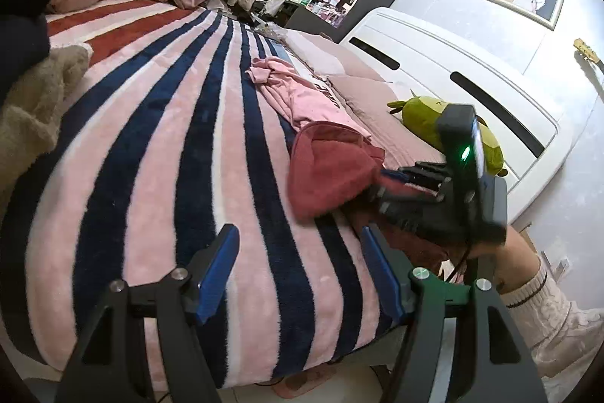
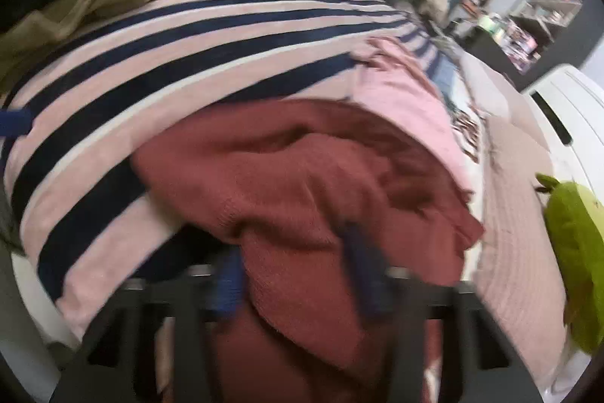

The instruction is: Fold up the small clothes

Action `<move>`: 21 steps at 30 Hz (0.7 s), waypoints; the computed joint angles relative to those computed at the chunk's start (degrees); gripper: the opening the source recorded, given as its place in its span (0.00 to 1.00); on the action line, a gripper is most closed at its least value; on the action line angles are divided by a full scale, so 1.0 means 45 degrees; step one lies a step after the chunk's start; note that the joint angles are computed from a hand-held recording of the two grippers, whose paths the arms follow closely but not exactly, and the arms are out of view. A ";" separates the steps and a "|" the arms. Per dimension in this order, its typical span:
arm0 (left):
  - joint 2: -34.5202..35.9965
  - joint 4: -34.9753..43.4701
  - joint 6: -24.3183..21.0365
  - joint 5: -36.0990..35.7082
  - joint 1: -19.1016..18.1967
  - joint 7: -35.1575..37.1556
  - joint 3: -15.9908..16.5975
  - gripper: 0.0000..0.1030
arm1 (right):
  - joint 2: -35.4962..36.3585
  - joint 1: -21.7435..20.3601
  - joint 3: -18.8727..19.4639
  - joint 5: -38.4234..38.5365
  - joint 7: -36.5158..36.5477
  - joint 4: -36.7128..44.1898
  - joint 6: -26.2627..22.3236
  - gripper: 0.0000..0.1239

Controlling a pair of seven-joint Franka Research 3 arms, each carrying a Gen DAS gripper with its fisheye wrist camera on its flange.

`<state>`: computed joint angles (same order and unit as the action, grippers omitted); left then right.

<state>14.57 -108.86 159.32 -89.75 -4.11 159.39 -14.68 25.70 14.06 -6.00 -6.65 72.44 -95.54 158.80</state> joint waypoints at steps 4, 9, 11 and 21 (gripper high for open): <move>0.0287 0.0389 -0.0475 0.0379 -0.0020 -0.0234 -0.0107 0.61 | -0.0081 -0.2366 0.1888 0.4110 -0.1620 0.0762 -0.0721 0.15; 0.0972 0.1235 -0.0571 0.2110 -0.0259 -0.1443 -0.0433 0.61 | 0.0581 -0.3509 0.1742 0.6713 -0.1587 0.2108 -0.1675 0.15; 0.1207 0.1513 -0.0709 0.2700 -0.0205 -0.1867 -0.0686 0.62 | 0.0994 -0.3577 0.1306 0.6728 -0.0900 0.2593 -0.1940 0.18; 0.2992 0.3551 -0.1263 0.7002 -0.0603 -0.5257 -0.1484 0.65 | -0.0894 -0.6467 0.3630 1.1534 -0.6168 -0.0129 -0.2125 0.48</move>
<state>28.04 -92.88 153.63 -58.25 -6.82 135.73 -21.36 21.68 -15.04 10.33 45.26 44.68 -96.12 149.24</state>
